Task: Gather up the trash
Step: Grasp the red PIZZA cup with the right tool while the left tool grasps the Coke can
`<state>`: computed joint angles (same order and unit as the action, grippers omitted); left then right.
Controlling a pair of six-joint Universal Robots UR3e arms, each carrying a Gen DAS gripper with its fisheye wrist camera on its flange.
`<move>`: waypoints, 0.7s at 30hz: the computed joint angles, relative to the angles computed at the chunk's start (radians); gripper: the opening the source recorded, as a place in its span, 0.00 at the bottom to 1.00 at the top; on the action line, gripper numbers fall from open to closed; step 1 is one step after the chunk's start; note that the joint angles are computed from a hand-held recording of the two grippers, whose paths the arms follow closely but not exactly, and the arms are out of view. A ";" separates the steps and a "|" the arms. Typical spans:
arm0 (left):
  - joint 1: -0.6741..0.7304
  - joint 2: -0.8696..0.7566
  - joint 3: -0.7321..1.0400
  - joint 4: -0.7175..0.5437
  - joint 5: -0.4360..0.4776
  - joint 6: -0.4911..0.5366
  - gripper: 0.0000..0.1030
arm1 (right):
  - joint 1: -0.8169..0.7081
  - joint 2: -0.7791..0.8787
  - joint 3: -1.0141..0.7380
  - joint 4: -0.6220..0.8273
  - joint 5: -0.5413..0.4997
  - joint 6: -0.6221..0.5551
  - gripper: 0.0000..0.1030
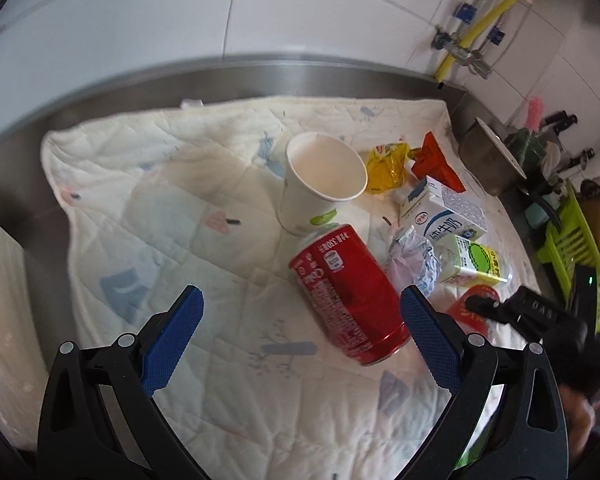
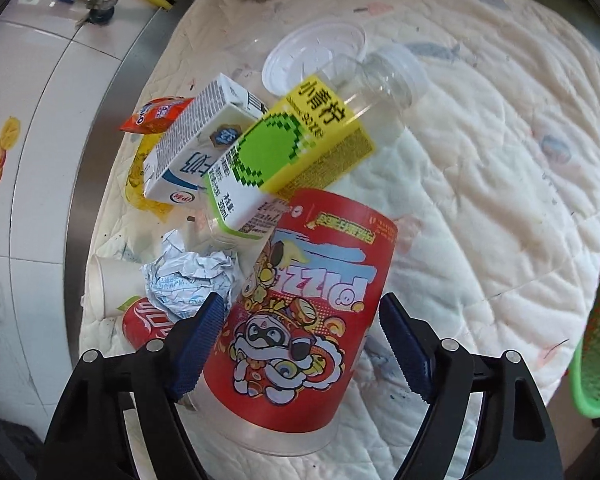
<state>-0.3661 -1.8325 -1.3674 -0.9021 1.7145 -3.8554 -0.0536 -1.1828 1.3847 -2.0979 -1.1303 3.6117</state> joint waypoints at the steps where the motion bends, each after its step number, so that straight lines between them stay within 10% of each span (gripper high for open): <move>1: 0.013 -0.023 0.017 -0.001 -0.034 -0.015 0.94 | -0.006 0.002 0.011 -0.011 0.019 0.004 0.73; 9: 0.059 -0.188 0.163 -0.041 -0.186 -0.101 0.93 | -0.045 -0.068 0.106 -0.038 0.073 -0.065 0.70; 21: 0.085 -0.296 0.181 0.004 -0.357 -0.199 0.67 | -0.089 -0.218 0.243 -0.026 0.100 -0.221 0.66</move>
<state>-0.2807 -2.1289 -1.1864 -0.8985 1.3571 -4.0540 -0.1427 -1.4011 1.6278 -2.1238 -1.0304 3.3906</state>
